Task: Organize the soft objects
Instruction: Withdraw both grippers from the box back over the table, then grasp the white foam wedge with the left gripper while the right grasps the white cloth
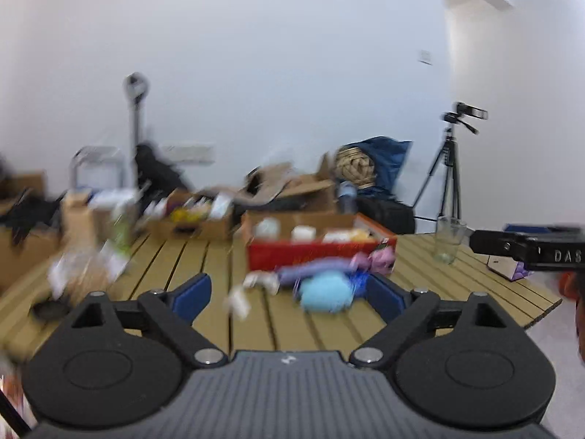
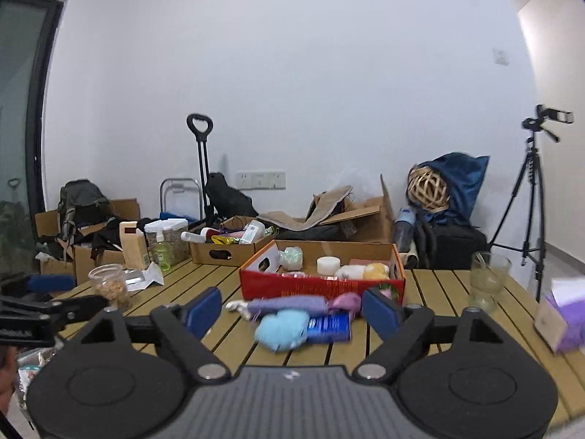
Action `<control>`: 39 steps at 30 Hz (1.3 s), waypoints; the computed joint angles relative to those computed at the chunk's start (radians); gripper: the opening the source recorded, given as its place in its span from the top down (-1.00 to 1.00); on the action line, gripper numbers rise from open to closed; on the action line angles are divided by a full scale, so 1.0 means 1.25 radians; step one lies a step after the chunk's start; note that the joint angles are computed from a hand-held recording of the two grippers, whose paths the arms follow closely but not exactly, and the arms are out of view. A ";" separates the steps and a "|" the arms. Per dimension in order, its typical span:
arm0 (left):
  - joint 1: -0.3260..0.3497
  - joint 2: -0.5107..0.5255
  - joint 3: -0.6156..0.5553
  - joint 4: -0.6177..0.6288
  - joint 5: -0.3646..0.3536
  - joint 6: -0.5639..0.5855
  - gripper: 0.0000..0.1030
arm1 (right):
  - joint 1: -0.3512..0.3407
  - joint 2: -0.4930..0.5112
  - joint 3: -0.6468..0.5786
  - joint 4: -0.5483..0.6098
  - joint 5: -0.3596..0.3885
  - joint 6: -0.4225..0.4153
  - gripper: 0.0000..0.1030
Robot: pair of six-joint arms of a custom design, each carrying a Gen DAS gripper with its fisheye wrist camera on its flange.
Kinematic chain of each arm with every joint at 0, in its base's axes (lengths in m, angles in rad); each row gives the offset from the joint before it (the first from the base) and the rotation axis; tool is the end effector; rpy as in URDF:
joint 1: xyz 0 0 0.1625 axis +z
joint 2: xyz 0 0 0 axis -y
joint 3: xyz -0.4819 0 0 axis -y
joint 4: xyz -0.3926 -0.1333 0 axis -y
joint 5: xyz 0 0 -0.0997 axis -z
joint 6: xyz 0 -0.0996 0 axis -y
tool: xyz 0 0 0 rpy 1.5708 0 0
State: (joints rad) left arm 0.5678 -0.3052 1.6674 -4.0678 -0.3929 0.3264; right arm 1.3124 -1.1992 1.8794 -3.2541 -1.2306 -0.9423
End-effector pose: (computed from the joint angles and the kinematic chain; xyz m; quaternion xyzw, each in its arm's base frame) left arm -0.3995 -0.5221 -0.0025 0.1975 0.7361 -0.5770 0.2936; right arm 0.0044 -0.6352 0.3982 0.3665 -0.7869 0.4748 0.1452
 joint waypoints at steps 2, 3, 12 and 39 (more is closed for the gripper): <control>-0.024 0.017 0.047 -0.004 0.062 -0.080 -0.81 | -0.035 -0.017 0.089 -0.077 0.030 0.041 -0.68; -0.033 0.022 0.070 0.002 0.081 -0.116 -0.81 | -0.055 -0.023 0.129 -0.104 0.051 0.057 -0.68; -0.034 0.009 0.136 0.049 0.106 -0.210 -0.81 | -0.089 -0.042 0.235 -0.069 0.003 -0.020 -0.66; 0.307 0.061 -0.401 0.587 -0.109 -0.177 -0.03 | 0.154 0.464 -0.599 0.433 -0.239 -0.032 0.28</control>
State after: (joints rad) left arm 0.9519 -0.2284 1.1656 -3.3342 -0.5286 0.1052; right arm 1.5052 -0.6195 1.1310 -2.7124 -1.5299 -0.9823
